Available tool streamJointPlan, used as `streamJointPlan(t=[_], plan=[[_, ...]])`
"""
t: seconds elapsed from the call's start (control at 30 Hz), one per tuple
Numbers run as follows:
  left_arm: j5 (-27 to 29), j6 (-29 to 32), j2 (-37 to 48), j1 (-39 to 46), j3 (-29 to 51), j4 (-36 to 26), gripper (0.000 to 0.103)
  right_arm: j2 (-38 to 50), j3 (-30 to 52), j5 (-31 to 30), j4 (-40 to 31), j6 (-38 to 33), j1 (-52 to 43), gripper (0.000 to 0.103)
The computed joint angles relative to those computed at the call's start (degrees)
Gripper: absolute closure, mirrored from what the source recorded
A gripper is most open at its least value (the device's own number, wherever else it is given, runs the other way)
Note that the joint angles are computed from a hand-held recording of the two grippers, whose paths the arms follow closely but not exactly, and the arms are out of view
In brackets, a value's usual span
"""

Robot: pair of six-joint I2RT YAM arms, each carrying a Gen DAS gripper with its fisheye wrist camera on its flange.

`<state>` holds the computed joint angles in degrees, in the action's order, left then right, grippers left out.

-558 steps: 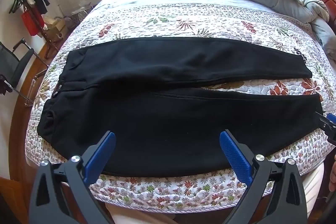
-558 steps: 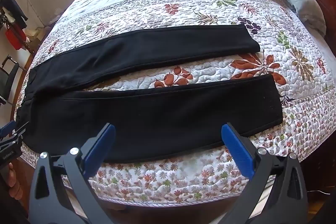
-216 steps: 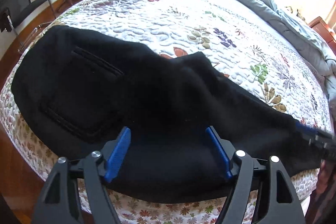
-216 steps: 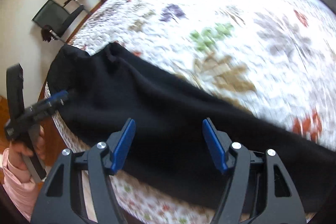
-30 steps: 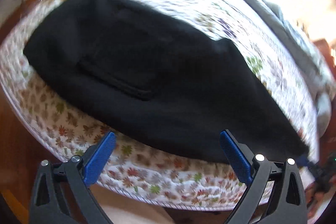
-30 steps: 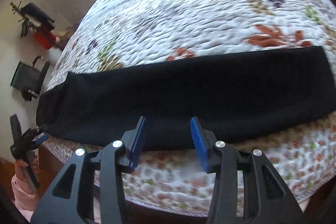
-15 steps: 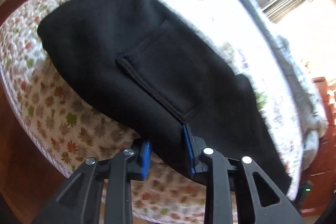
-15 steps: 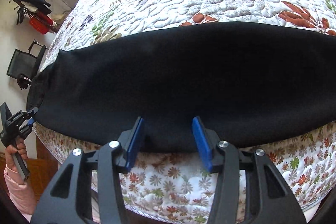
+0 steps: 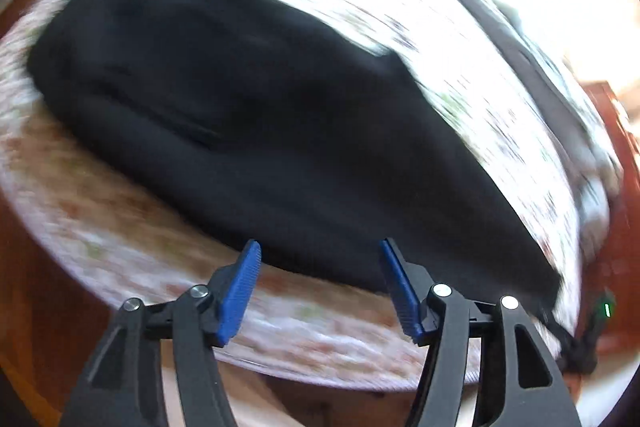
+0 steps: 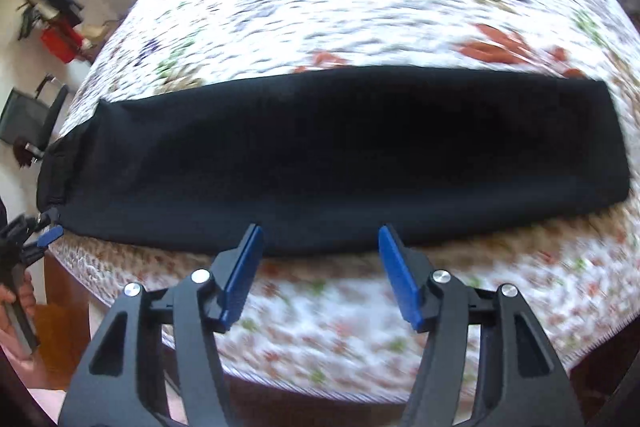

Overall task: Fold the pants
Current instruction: 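Fold the leg end over with the right gripper while the left gripper holds the waistband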

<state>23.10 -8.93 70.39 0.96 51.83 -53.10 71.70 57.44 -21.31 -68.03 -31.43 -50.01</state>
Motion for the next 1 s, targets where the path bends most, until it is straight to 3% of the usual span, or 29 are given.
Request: streamJointPlan(t=[0.07, 0.27, 0.37, 0.53, 0.63, 0.7, 0.9, 1.0], plan=[[-0.3, -3.1, 0.4, -7.7, -0.6, 2.4, 0.04, 3.2, 2.3, -0.3, -2.1, -2.9, -6.4, 0.034], [-5.4, -9.2, 6.7, -23.1, 1.7, 9.6, 0.04, 16.2, 9.4, -4.0, -4.2, -5.9, -20.6, 0.034], [-6.1, -9.1, 11.5, -24.0, 3.6, 11.3, 0.04, 22.3, 12.3, -5.5, -2.0, -4.0, -23.4, 0.034], [-5.4, -9.2, 10.7, -23.6, 3.0, 11.1, 0.037, 29.5, 15.2, -13.1, 0.4, -0.9, -23.9, 0.034], [-5.8, -9.4, 10.6, -23.6, 3.7, 10.1, 0.037, 30.9, 15.2, -15.0, 4.1, 1.1, -23.0, 0.05], [-5.7, -9.2, 9.4, -23.2, 3.7, 9.6, 0.036, 30.7, 15.4, -14.3, 6.3, 3.3, -22.6, 0.086], [-11.4, -6.2, 7.8, -25.8, 4.7, 10.2, 0.027, 26.1, 17.8, -23.4, 0.2, -4.8, -25.5, 0.092], [-10.4, -5.9, 13.0, -25.3, 4.4, 11.4, 0.027, 27.5, 17.2, -16.1, 3.5, -1.8, -23.8, 0.092]])
